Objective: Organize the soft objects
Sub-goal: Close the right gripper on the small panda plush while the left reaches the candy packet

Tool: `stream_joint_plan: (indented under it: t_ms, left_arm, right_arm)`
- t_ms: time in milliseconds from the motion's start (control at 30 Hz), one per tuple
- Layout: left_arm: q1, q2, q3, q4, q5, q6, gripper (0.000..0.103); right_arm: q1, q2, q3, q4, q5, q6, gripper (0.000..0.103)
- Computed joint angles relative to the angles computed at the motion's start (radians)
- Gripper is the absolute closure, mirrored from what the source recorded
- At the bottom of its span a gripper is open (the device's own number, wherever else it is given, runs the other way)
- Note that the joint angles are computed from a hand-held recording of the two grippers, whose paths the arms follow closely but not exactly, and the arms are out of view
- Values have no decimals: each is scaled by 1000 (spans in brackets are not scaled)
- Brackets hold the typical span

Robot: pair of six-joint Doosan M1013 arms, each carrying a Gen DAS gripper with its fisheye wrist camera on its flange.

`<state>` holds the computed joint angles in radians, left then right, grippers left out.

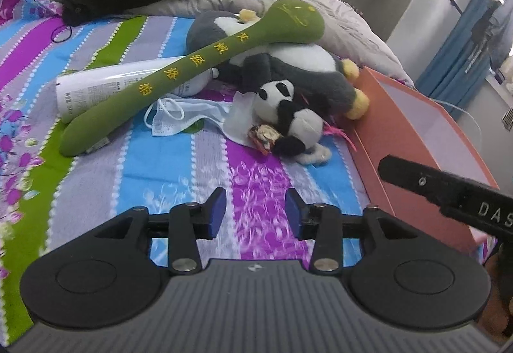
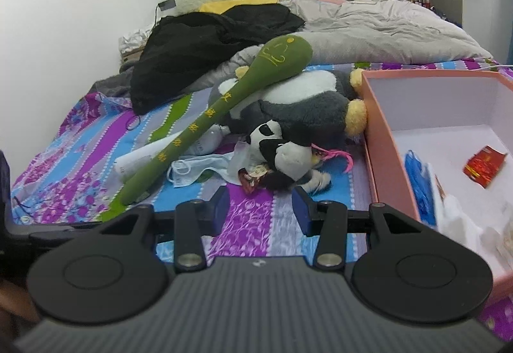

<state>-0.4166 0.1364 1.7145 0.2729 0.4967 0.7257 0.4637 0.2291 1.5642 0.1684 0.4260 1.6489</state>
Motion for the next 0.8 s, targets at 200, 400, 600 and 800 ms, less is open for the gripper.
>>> stream_joint_plan:
  t_ms: [200, 400, 600, 800]
  left_arm:
    - [29, 67, -39, -83, -54, 66, 55]
    - [59, 122, -73, -162, -76, 128, 55]
    - [88, 159, -87, -302, -118, 245, 55]
    - [108, 180, -97, -467, -165, 372, 57]
  right_arm:
    - [-14, 64, -60, 59, 21, -44, 48]
    - [-20, 131, -122, -2, 37, 39, 47]
    - [-23, 196, -190, -51, 79, 123, 47]
    - [-25, 238, -239, -91, 118, 201, 47]
